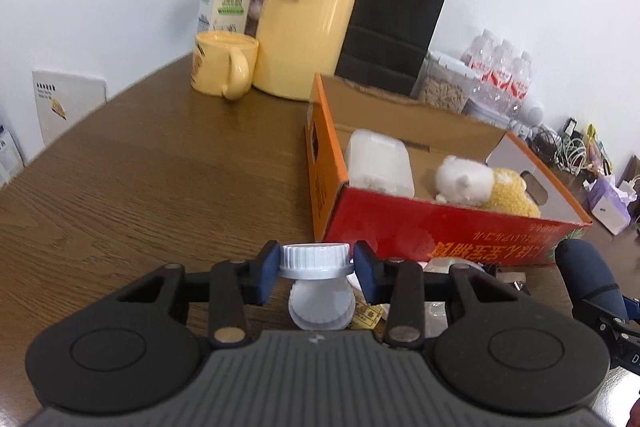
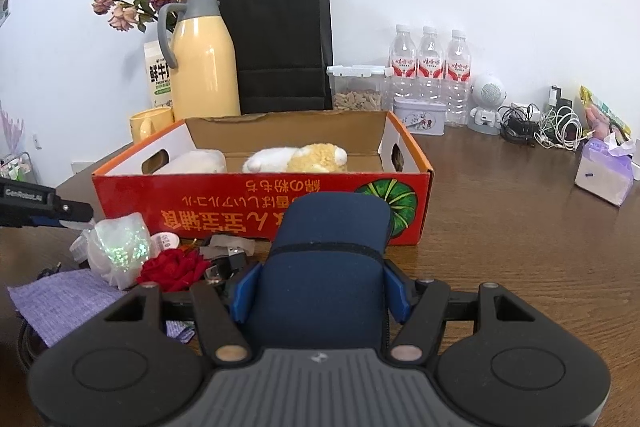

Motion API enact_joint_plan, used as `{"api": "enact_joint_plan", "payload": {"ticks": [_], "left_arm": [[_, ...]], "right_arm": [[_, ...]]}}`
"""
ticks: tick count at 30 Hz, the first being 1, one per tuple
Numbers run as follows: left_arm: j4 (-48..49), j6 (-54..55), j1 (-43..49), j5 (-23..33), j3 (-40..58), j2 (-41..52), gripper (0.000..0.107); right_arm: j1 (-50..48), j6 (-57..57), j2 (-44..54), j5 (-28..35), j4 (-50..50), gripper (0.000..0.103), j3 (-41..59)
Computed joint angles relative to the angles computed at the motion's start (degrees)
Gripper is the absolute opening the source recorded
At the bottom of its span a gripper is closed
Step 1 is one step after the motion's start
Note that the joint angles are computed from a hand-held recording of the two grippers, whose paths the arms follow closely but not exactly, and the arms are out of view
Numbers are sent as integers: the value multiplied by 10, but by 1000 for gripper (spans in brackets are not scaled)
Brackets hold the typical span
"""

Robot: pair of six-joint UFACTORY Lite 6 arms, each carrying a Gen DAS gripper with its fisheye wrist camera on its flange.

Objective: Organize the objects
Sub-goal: 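Drop the white cap from the left tool while the right tool drops the navy case into the box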

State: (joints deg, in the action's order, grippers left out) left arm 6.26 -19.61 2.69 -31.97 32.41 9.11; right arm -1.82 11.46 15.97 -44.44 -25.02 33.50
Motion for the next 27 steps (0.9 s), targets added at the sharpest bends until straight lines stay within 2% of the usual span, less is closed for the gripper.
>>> {"api": "enact_joint_plan", "payload": {"ticks": [7, 12, 18, 27], "left_arm": [[-48, 49, -17, 0, -33, -107, 41], [-115, 114, -59, 9, 16, -106, 41], [-204, 202, -112, 15, 126, -28, 41], [-294, 291, -134, 15, 282, 134, 41]], "right_arm": [[-12, 2, -32, -12, -14, 62, 3], [-1, -2, -22, 6, -15, 62, 66], [9, 25, 55, 55, -45, 62, 218], [26, 20, 249, 189, -56, 62, 491]]}}
